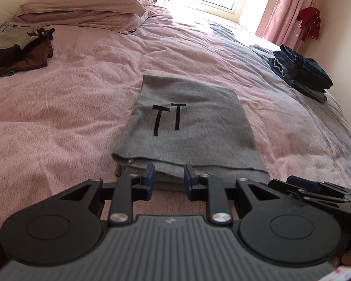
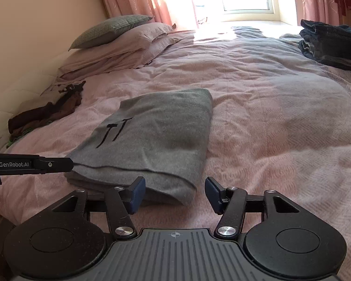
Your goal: Fold clothes
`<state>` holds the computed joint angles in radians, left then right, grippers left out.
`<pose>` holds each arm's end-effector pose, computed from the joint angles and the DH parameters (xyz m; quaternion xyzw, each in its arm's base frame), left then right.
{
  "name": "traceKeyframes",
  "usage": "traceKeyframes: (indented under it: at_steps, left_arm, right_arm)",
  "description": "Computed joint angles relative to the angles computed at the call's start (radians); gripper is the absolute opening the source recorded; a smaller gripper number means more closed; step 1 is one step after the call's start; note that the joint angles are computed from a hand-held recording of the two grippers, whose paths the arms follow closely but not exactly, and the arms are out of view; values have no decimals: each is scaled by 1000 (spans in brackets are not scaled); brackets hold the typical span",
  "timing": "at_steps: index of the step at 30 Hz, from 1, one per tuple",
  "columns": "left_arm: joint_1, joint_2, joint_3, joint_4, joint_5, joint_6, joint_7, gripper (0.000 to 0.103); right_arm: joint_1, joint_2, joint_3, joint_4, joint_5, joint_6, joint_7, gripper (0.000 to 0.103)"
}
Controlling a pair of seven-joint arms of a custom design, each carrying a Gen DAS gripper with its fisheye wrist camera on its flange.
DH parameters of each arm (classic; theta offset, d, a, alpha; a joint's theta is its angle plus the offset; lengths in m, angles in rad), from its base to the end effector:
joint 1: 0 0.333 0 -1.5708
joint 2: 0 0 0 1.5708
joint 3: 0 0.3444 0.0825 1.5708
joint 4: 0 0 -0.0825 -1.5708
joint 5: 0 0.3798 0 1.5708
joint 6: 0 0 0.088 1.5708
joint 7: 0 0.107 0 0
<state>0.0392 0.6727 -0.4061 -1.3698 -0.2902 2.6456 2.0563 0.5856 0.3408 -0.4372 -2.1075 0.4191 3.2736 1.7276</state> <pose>0.7618 -0.1871 0.4395 -0.4837 0.7925 -0.3601 0.0911 0.6253 0.0754 0.4011 -0.5160 0.7473 -0.2460 0.3388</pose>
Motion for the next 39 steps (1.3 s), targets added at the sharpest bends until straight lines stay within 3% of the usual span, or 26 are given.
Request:
traceKeyframes:
  at_steps: [3, 6, 8, 11, 14, 18, 24, 26, 28, 32, 39]
  left_arm:
    - [52, -30, -46, -68, -69, 6, 17, 32]
    - [129, -19, -117, -91, -225, -68, 35, 35]
    - [141, -1, -123, -96, -323, -83, 0, 36]
    - [128, 46, -114, -62, -425, -86, -83, 36]
    - [123, 88, -129, -36, -517, -37, -118, 36]
    - [122, 127, -160, -27, -600, 53, -144, 37]
    - [189, 151, -279, -69, -751, 181, -12, 47]
    - [184, 150, -278, -77, -755, 196, 19, 49]
    - [179, 147, -279, -84, -762, 216, 30, 49]
    - [158, 132, -263, -100, -754, 256, -17, 51]
    - [97, 173, -238, -38, -660, 324, -180, 69]
  right_arm:
    - [41, -22, -34, -43, 21, 14, 11, 54]
    - [61, -42, -48, -81, 62, 23, 18, 54]
    - [115, -45, -98, -102, 97, 23, 26, 54]
    - [102, -58, -82, -123, 131, 35, 26, 54]
    - [78, -68, -62, -132, 164, 49, 13, 54]
    - [86, -62, -88, -126, 201, 43, -13, 54]
    - [-11, -64, -12, -128, 202, 36, -13, 54]
    - [-78, -71, 53, -133, 188, 47, -12, 54]
    - [-106, -71, 79, -133, 186, 52, -14, 54]
    - [-99, -70, 69, -128, 190, 46, -22, 54]
    - [-139, -63, 102, -118, 181, 46, -18, 54]
